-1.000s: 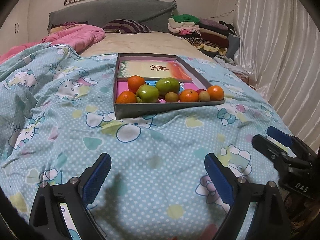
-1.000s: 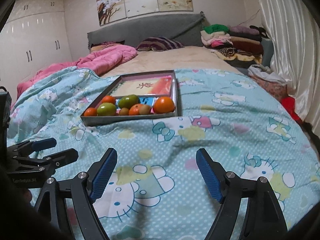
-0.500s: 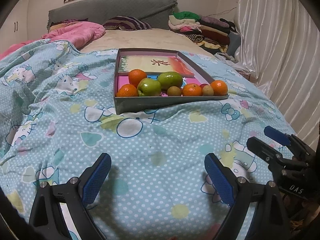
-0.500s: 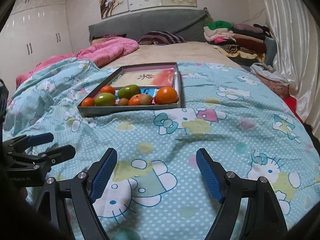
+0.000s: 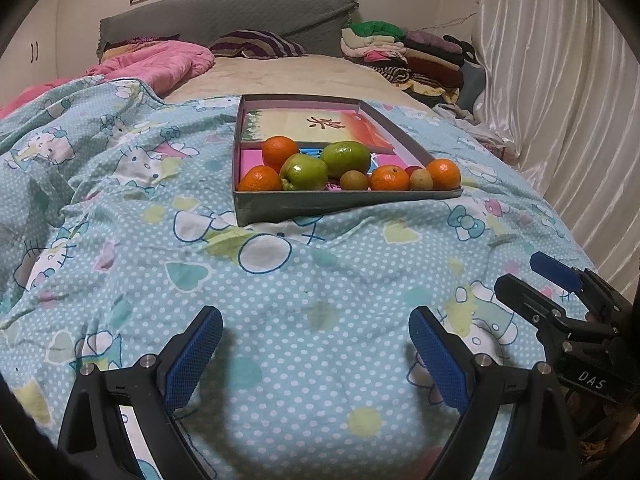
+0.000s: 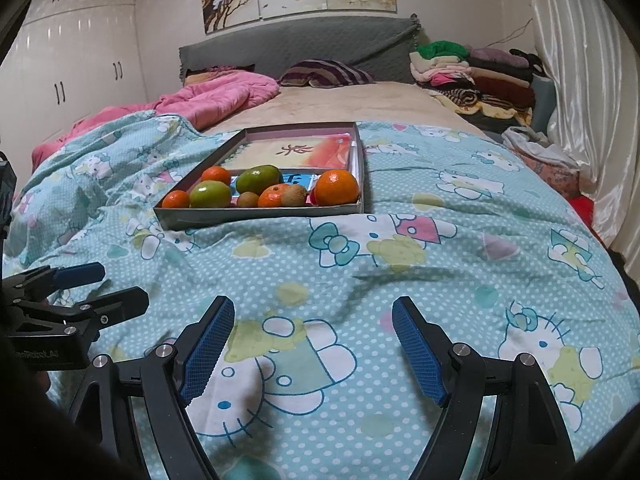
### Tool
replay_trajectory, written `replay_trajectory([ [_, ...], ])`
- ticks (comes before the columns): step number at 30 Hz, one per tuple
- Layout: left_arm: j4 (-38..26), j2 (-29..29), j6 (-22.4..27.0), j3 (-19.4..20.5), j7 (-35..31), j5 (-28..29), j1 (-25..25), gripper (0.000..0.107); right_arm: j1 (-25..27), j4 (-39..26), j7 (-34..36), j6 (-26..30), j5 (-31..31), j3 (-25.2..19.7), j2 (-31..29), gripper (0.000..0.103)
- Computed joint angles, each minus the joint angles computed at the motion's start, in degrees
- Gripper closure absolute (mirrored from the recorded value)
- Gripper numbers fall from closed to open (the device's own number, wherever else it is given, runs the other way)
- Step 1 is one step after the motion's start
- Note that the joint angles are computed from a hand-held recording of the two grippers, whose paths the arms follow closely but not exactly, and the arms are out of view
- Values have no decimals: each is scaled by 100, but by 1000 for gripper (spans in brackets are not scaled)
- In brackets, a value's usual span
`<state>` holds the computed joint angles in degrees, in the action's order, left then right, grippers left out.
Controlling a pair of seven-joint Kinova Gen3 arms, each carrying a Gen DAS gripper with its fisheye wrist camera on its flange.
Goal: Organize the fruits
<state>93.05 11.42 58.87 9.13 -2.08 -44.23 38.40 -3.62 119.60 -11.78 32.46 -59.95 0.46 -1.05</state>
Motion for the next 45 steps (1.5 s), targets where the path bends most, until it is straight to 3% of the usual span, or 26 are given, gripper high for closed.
replay_trajectory([
  [45,-142,66,316,-12,-5,-13,75,13,-68,20,-13,-113,90,7,-36,21],
])
